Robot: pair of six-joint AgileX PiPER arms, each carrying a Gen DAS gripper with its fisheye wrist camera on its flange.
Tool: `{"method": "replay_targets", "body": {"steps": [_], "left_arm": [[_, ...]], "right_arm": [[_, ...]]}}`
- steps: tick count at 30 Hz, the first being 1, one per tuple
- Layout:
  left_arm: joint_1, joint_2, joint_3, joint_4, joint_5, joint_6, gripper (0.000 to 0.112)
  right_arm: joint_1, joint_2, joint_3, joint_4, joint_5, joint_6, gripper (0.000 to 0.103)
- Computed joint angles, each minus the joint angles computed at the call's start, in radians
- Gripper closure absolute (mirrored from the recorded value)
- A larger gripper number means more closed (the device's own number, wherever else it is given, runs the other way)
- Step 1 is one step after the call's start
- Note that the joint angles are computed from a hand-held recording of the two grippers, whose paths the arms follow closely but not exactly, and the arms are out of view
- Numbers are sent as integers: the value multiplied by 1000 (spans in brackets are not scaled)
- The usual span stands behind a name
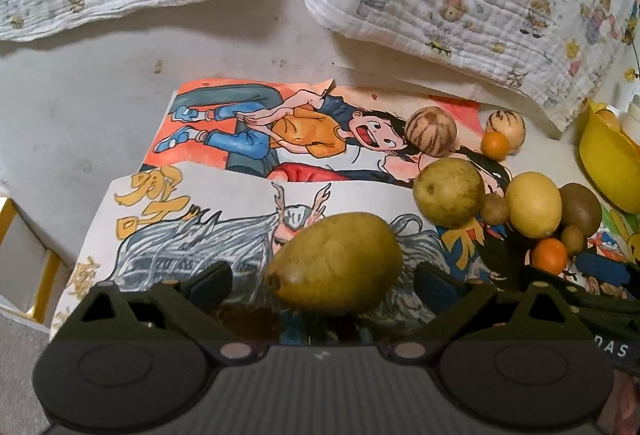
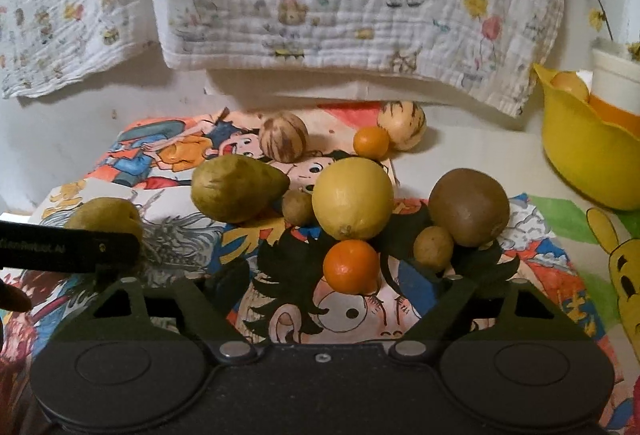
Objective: Organize fruits
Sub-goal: 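Grasp the large green pear with the left tool while the right tool grasps the small orange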
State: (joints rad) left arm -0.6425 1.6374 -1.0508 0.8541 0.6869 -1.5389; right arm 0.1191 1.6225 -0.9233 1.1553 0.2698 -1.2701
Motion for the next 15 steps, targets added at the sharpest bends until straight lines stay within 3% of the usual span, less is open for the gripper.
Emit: {"method": "replay_targets", "body": {"steps": [8, 15], "left_arm": [[16, 40, -4, 56, -47, -3, 19], [-6, 69, -14, 110, -19, -30, 26]], "right_arm": [[34, 59, -54, -173, -24, 177, 35], [50, 61, -30, -29, -76, 15, 41]]}}
